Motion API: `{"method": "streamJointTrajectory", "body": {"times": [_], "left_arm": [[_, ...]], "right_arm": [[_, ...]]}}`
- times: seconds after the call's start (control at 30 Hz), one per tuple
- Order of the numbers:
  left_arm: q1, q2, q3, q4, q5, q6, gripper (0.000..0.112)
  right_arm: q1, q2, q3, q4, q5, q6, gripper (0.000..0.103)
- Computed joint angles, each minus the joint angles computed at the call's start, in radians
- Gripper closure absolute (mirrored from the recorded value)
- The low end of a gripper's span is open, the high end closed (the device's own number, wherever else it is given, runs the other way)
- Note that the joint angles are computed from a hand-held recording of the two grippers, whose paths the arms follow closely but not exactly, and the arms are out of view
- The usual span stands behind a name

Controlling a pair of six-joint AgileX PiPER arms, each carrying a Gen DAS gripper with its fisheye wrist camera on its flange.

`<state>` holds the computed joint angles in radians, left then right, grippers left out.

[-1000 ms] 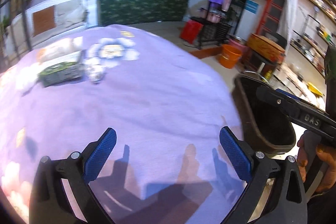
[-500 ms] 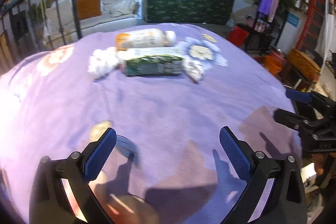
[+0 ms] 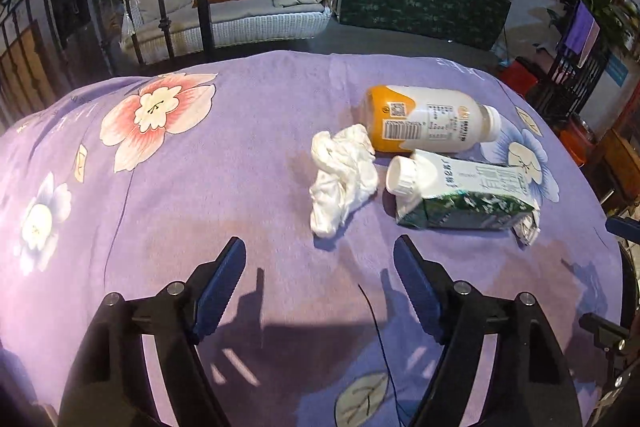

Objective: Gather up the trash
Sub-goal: 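Grasp the white tissue with the left tool while the right tool grasps the milk carton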

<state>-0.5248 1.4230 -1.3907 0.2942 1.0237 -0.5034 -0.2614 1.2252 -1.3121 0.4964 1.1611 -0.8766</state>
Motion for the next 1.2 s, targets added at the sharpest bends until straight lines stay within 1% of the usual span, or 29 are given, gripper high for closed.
{"method": "streamJointTrajectory", "body": {"times": [0.07, 0.13, 0.2, 0.23, 0.27, 0.3, 0.33, 0.37, 0.43, 0.57, 0.63, 0.73, 0.8, 0.87, 0.93, 0.97, 1.03, 1.1, 1.2], "left_arm": [[0.03, 0.061, -0.044, -0.011, -0.001, 0.034, 0.042], [0.065, 0.109, -0.08, -0.069, -0.025, 0.108, 0.043], [0.069, 0.139, -0.104, -0.084, -0.035, 0.132, 0.043], [0.065, 0.158, -0.12, -0.079, -0.033, 0.135, 0.046], [0.065, 0.174, -0.131, -0.08, -0.03, 0.137, 0.059], [0.074, 0.183, -0.136, -0.099, -0.029, 0.148, 0.066], [0.091, 0.185, -0.135, -0.15, -0.031, 0.168, 0.079], [0.1, 0.177, -0.126, -0.182, -0.036, 0.171, 0.084], [0.078, 0.141, -0.093, -0.141, -0.05, 0.129, 0.09], [0.013, 0.052, -0.035, -0.031, -0.021, 0.025, 0.092], [0.001, 0.002, 0.005, -0.004, -0.023, -0.013, 0.092], [-0.027, -0.095, 0.073, 0.037, -0.017, -0.071, 0.092], [-0.086, -0.14, 0.106, 0.116, 0.014, -0.146, 0.092], [-0.154, -0.17, 0.134, 0.178, 0.04, -0.22, 0.092], [-0.199, -0.209, 0.165, 0.204, 0.056, -0.273, 0.092], [-0.213, -0.221, 0.178, 0.212, 0.059, -0.292, 0.092], [-0.238, -0.25, 0.204, 0.221, 0.07, -0.328, 0.092], [-0.27, -0.266, 0.222, 0.227, 0.086, -0.352, 0.092], [-0.292, -0.288, 0.243, 0.22, 0.092, -0.374, 0.092]], "right_arm": [[0.058, 0.044, -0.038, -0.041, -0.023, 0.033, 0.011], [0.095, 0.079, -0.066, -0.062, -0.034, 0.066, 0.011], [0.125, 0.102, -0.08, -0.076, -0.049, 0.092, 0.011], [0.143, 0.113, -0.084, -0.089, -0.061, 0.108, 0.011], [0.155, 0.117, -0.082, -0.097, -0.071, 0.118, 0.011], [0.161, 0.122, -0.081, -0.103, -0.075, 0.123, 0.011], [0.17, 0.125, -0.078, -0.11, -0.079, 0.131, 0.011], [0.178, 0.129, -0.076, -0.121, -0.083, 0.137, 0.011], [0.187, 0.139, -0.078, -0.135, -0.089, 0.143, 0.011], [0.205, 0.171, -0.109, -0.158, -0.094, 0.147, 0.011], [0.223, 0.185, -0.133, -0.177, -0.096, 0.157, 0.011], [0.266, 0.237, -0.216, -0.202, -0.09, 0.164, 0.011], [0.304, 0.274, -0.268, -0.235, -0.081, 0.169, 0.011], [0.353, 0.31, -0.316, -0.292, -0.085, 0.163, 0.011], [0.398, 0.347, -0.355, -0.351, -0.082, 0.144, 0.011], [0.437, 0.374, -0.38, -0.416, -0.086, 0.14, 0.011], [0.477, 0.407, -0.401, -0.498, -0.1, 0.136, 0.011], [0.522, 0.443, -0.406, -0.594, -0.14, 0.12, 0.011], [0.557, 0.5, -0.432, -0.66, -0.13, 0.102, 0.014]]}}
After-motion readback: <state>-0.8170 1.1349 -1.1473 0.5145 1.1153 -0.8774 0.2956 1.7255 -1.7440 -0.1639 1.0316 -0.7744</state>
